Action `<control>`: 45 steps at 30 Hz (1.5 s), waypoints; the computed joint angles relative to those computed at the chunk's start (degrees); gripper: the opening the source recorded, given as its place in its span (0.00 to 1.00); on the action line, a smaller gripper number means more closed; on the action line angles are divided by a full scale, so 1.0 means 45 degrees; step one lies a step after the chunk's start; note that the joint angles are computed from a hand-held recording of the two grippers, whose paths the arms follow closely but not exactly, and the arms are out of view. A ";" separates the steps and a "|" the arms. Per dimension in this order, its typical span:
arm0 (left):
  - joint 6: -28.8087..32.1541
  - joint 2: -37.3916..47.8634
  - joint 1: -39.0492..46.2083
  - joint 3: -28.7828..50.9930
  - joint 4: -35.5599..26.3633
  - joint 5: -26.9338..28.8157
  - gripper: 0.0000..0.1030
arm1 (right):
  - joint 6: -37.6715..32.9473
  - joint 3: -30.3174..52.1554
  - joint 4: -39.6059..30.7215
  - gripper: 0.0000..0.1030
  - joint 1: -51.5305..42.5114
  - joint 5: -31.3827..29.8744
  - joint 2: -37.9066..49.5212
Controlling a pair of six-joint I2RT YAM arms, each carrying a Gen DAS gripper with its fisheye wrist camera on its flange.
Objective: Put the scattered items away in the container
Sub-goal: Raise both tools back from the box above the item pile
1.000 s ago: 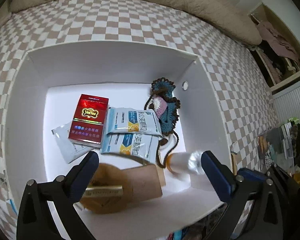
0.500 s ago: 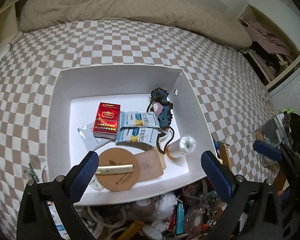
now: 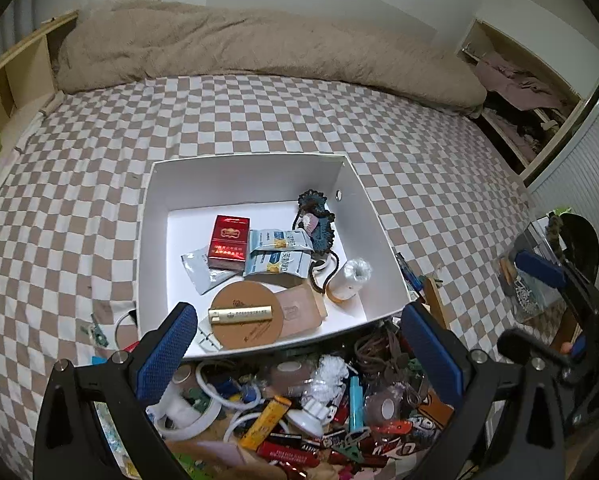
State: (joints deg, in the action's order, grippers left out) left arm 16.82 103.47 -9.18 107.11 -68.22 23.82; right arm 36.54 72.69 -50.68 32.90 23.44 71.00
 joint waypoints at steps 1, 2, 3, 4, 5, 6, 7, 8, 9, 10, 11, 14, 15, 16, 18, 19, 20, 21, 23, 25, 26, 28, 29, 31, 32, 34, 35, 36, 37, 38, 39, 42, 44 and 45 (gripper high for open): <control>0.0087 -0.0216 0.0102 -0.0157 -0.0026 0.0097 1.00 | 0.0150 0.0007 -0.0086 1.00 0.0179 0.0226 -0.0073; 0.0147 -0.0406 0.0207 -0.0337 -0.0019 0.0206 1.00 | 0.0313 0.0006 -0.0170 1.00 0.0380 0.0487 -0.0129; 0.0221 -0.0637 0.0352 -0.0561 -0.0010 0.0349 1.00 | 0.0460 -0.0006 -0.0248 1.00 0.0606 0.0767 -0.0199; 0.0298 -0.0897 0.0488 -0.0824 0.0017 0.0483 1.00 | 0.0605 -0.0033 -0.0313 1.00 0.0852 0.1057 -0.0301; 0.0376 -0.1126 0.0589 -0.1047 0.0032 0.0569 1.00 | 0.0780 -0.0073 -0.0373 1.00 0.1096 0.1315 -0.0410; 0.0495 -0.1445 0.0718 -0.1351 0.0066 0.0641 1.00 | 0.0965 -0.0095 -0.0442 1.00 0.1301 0.1504 -0.0493; 0.0588 -0.1731 0.0821 -0.1618 0.0129 0.0679 1.00 | 0.1125 -0.0111 -0.0511 1.00 0.1476 0.1644 -0.0553; 0.0646 -0.1944 0.0884 -0.1831 0.0211 0.0691 1.00 | 0.1305 -0.0104 -0.0615 1.00 0.1694 0.1825 -0.0590; 0.0757 -0.2318 0.0993 -0.2220 0.0384 0.0673 1.00 | 0.1487 -0.0099 -0.0726 1.00 0.1942 0.2053 -0.0615; 0.0830 -0.2593 0.1048 -0.2477 0.0508 0.0617 1.00 | 0.1729 -0.0094 -0.0890 1.00 0.2305 0.2406 -0.0639; 0.0946 -0.2890 0.1117 -0.2768 0.0637 0.0555 1.00 | 0.1904 -0.0063 -0.1022 1.00 0.2534 0.2642 -0.0623; 0.1352 -0.3726 0.1456 -0.3594 0.0993 0.0524 1.00 | 0.2640 0.0031 -0.1541 1.00 0.3477 0.3613 -0.0584; 0.1500 -0.4023 0.1615 -0.3862 0.1077 0.0577 1.00 | 0.2957 0.0032 -0.1698 1.00 0.3846 0.3990 -0.0586; 0.1616 -0.4248 0.1743 -0.4058 0.1132 0.0652 1.00 | 0.3188 0.0037 -0.1814 1.00 0.4091 0.4231 -0.0577; 0.1959 -0.4770 0.2062 -0.4517 0.1217 0.0920 1.00 | 0.3640 0.0064 -0.2068 1.00 0.4580 0.4701 -0.0521; 0.2096 -0.5003 0.2180 -0.4717 0.1267 0.1049 1.00 | 0.3895 0.0090 -0.2224 1.00 0.4857 0.4961 -0.0459; 0.2216 -0.5233 0.2301 -0.4896 0.1324 0.1165 1.00 | 0.4117 0.0130 -0.2373 1.00 0.5090 0.5182 -0.0383; 0.2340 -0.5508 0.2450 -0.5140 0.1428 0.1275 1.00 | 0.4439 0.0175 -0.2590 1.00 0.5399 0.5504 -0.0275; 0.2616 -0.6109 0.2789 -0.5690 0.1672 0.1496 1.00 | 0.4981 0.0226 -0.2935 1.00 0.5849 0.6015 -0.0091; 0.2810 -0.6598 0.3074 -0.6145 0.1943 0.1606 1.00 | 0.5539 0.0272 -0.3277 1.00 0.6347 0.6444 0.0110; 0.2899 -0.6859 0.3223 -0.6392 0.2097 0.1659 1.00 | 0.5782 0.0314 -0.3438 1.00 0.6524 0.6598 0.0207; 0.3017 -0.7258 0.3506 -0.6767 0.2324 0.1801 1.00 | 0.6390 0.0410 -0.3872 1.00 0.6945 0.6994 0.0448; 0.3107 -0.7402 0.3658 -0.6904 0.2374 0.1920 1.00 | 0.6703 0.0486 -0.4132 1.00 0.7143 0.7135 0.0588; 0.3355 -0.7694 0.3984 -0.7166 0.2404 0.2204 1.00 | 0.7496 0.0668 -0.4821 1.00 0.7628 0.7472 0.0910; 0.3507 -0.7864 0.4160 -0.7320 0.2435 0.2339 1.00 | 0.7778 0.0731 -0.5019 1.00 0.7778 0.7615 0.1031; 0.3673 -0.8224 0.4419 -0.7636 0.2632 0.2503 1.00 | 0.8596 0.0838 -0.5547 1.00 0.8172 0.7910 0.1264; 0.3739 -0.8416 0.4530 -0.7815 0.2760 0.2561 1.00 | 0.8893 0.0884 -0.5721 1.00 0.8301 0.7994 0.1355; 0.3846 -0.8615 0.4678 -0.7994 0.2860 0.2665 1.00 | 0.9278 0.0914 -0.5944 1.00 0.8453 0.8095 0.1451; 0.3899 -0.8729 0.4762 -0.8078 0.2889 0.2730 1.00 | 0.9700 0.0946 -0.6206 1.00 0.8595 0.8196 0.1563; 0.3991 -0.8839 0.4893 -0.8171 0.2907 0.2846 1.00 | 0.9986 0.0991 -0.6401 1.00 0.8698 0.8254 0.1656; 0.4098 -0.8970 0.5069 -0.8289 0.2923 0.3008 1.00 | 1.0242 0.0994 -0.6552 1.00 0.8797 0.8307 0.1725; 0.4363 -0.9156 0.5506 -0.8486 0.2846 0.3446 1.00 | 1.0680 0.0983 -0.6818 1.00 0.9053 0.8481 0.1956; 0.4517 -0.9166 0.5757 -0.8544 0.2734 0.3704 1.00 | 1.0993 0.1063 -0.7056 1.00 0.9155 0.8595 0.2169; 0.4529 -0.9200 0.5852 -0.8626 0.2794 0.3760 1.00 | 1.1048 0.1076 -0.7083 1.00 0.9179 0.8591 0.2226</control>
State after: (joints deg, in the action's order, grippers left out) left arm 37.20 62.08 17.16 68.29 -55.65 40.74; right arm 86.26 77.53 -82.55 74.20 62.10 81.01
